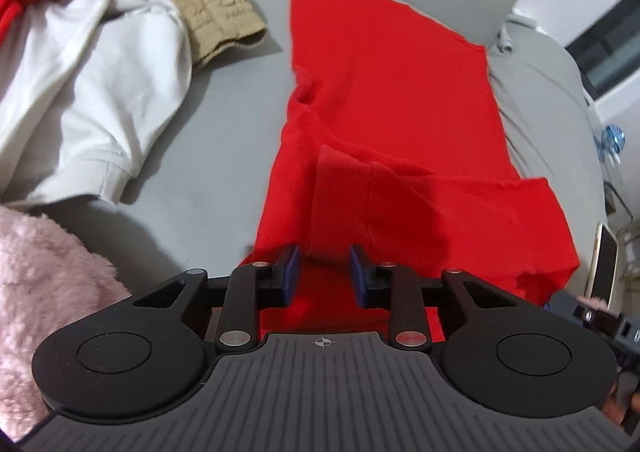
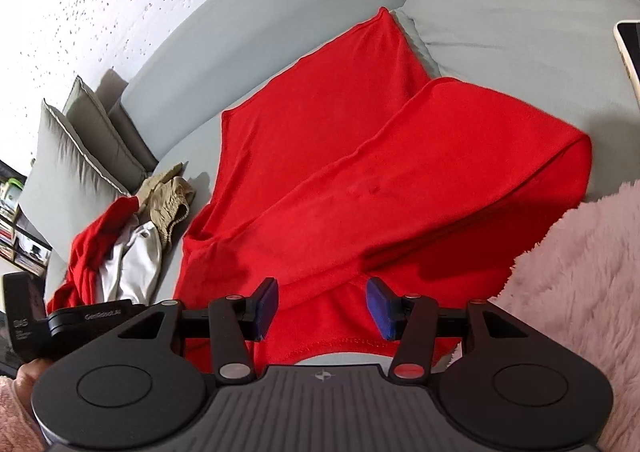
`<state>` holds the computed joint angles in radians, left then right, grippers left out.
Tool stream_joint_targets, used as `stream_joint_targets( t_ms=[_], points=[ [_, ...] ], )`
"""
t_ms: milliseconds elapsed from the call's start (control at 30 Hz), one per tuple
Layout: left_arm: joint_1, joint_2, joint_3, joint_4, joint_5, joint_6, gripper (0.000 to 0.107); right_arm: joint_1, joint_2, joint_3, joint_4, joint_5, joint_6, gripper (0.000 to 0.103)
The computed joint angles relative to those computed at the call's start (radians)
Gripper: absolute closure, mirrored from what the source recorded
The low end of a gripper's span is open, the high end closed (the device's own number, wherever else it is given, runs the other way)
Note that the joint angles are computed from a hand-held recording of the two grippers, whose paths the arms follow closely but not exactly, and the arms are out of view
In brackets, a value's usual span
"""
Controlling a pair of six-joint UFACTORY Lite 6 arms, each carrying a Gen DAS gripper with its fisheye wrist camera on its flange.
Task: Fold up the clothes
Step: 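Pinch the shirt hem with the left gripper and tug it straight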
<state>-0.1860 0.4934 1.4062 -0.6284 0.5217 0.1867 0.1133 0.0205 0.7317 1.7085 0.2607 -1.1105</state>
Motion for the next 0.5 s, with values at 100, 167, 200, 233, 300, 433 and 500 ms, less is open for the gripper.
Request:
stream_joint_targets(
  t_ms=[100,167,200,233,300,433,500],
  points=[
    [0.008,0.053,0.055,-0.023,0.016,-0.035,0.071,-0.002,-0.008,-0.008,0.001,0.004,0.000,0.053],
    [0.012,0.079,0.082,-0.033,0.021,-0.058,0.071,-0.007,-0.017,-0.016,-0.012,0.007,0.012,0.053],
    [0.013,0.090,0.094,-0.035,0.023,-0.071,0.072,-0.009,-0.020,-0.018,-0.020,0.006,0.022,0.053],
    [0.012,0.091,0.100,-0.023,0.025,-0.086,0.081,-0.011,-0.022,-0.019,-0.027,0.005,0.032,0.053],
    [0.003,0.090,0.114,0.041,0.033,-0.142,0.091,-0.008,-0.022,-0.019,-0.038,-0.003,0.048,0.053],
    [-0.018,0.051,0.105,0.140,0.024,-0.234,0.104,0.007,-0.011,-0.004,-0.107,-0.021,0.115,0.052],
    [-0.031,0.020,0.088,0.185,0.007,-0.289,0.105,0.020,-0.001,0.011,-0.196,-0.040,0.196,0.052]
  ],
)
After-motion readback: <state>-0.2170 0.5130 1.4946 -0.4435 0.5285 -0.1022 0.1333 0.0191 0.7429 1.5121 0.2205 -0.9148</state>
